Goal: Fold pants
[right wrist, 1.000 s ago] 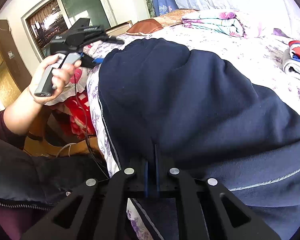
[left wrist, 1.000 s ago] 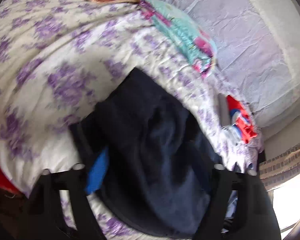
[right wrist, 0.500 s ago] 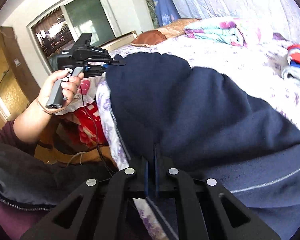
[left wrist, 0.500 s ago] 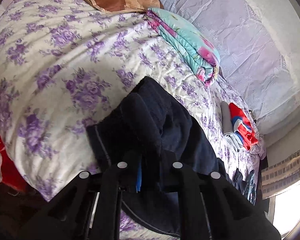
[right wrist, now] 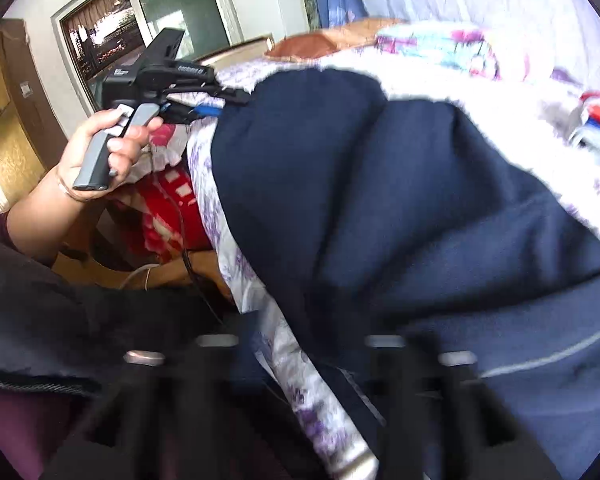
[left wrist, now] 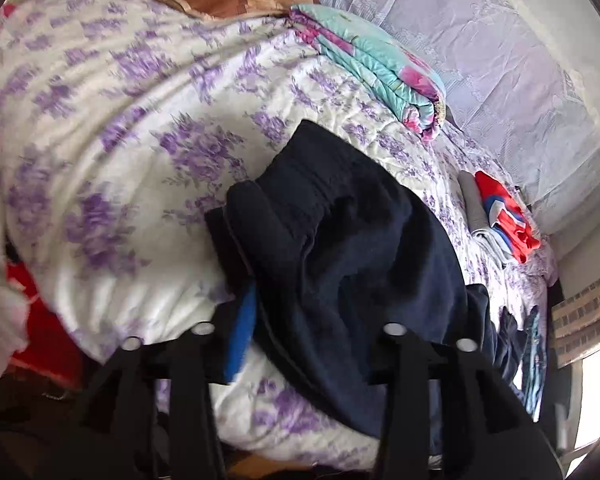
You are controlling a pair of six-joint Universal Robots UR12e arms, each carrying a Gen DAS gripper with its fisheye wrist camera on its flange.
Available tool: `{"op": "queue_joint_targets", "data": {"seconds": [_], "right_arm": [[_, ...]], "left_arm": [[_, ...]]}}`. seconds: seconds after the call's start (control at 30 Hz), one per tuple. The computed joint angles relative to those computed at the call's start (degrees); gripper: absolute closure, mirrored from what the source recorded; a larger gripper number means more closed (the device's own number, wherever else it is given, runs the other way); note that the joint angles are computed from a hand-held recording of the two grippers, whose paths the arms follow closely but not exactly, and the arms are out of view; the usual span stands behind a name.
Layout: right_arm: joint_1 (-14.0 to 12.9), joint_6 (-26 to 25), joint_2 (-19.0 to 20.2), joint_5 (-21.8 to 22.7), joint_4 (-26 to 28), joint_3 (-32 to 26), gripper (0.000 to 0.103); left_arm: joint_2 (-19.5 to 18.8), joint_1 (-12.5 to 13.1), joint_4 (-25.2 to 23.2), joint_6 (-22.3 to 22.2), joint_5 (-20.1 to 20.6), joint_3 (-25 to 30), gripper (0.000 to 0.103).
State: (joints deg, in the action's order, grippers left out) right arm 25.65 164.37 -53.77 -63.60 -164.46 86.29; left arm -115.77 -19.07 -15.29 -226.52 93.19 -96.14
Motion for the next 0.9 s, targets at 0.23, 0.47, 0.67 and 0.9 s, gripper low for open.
{"op": "queue_joint_targets", "data": {"seconds": [0.23,0.47,0.67,0.9], "right_arm": [[-3.0,20.9,-3.5,-21.6,-9.9,1.0,0.003],[-3.4,30.5,5.8,-42.0,23.4,-18.4,0.004],[-6.5,28.5,3.5,-31.3,14.7,-9.8,0.098],[-7.3,39.1,-9.8,-35.0,-27.3,15.3,0.097]], "left_arm": [[0.7,-5.7,5.5,8.1,12.0,2.0,0.033],[-8.5,-7.6,0.8,16.6,1.4,11.6,0.032],[-10.3,-9.1,0.3,20.7,5.7,12.3,0.026],[-9.9,-8.6,2.4,20.4,3.7,11.2,0.026]]}}
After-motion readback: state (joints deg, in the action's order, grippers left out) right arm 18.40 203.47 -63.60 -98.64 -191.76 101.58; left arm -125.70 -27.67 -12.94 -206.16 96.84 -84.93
